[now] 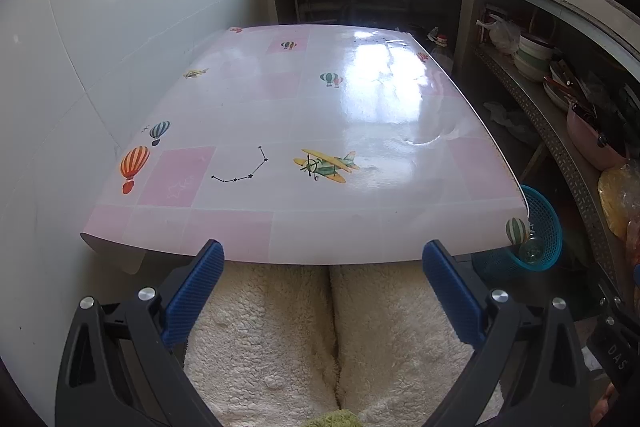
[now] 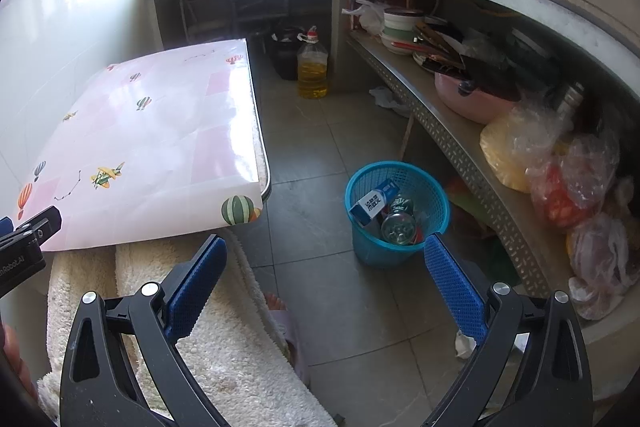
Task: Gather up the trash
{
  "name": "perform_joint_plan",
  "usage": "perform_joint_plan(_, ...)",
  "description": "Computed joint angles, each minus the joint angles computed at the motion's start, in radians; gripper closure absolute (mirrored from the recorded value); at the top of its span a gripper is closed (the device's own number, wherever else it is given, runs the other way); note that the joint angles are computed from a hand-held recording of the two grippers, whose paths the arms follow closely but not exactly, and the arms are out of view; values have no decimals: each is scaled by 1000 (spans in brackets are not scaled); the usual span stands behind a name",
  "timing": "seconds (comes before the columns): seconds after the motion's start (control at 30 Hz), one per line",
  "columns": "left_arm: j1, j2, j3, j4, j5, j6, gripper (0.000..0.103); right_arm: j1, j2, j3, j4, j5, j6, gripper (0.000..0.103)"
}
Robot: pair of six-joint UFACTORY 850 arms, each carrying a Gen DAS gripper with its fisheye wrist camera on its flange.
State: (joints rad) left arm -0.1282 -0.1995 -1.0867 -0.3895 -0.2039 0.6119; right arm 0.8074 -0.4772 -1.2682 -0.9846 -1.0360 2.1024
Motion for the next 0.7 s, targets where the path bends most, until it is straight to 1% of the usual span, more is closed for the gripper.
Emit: perform_joint_plan(0.7,0,-6,-7,22,-9,-21,6,-1,1,-1,0,-2,-4,8)
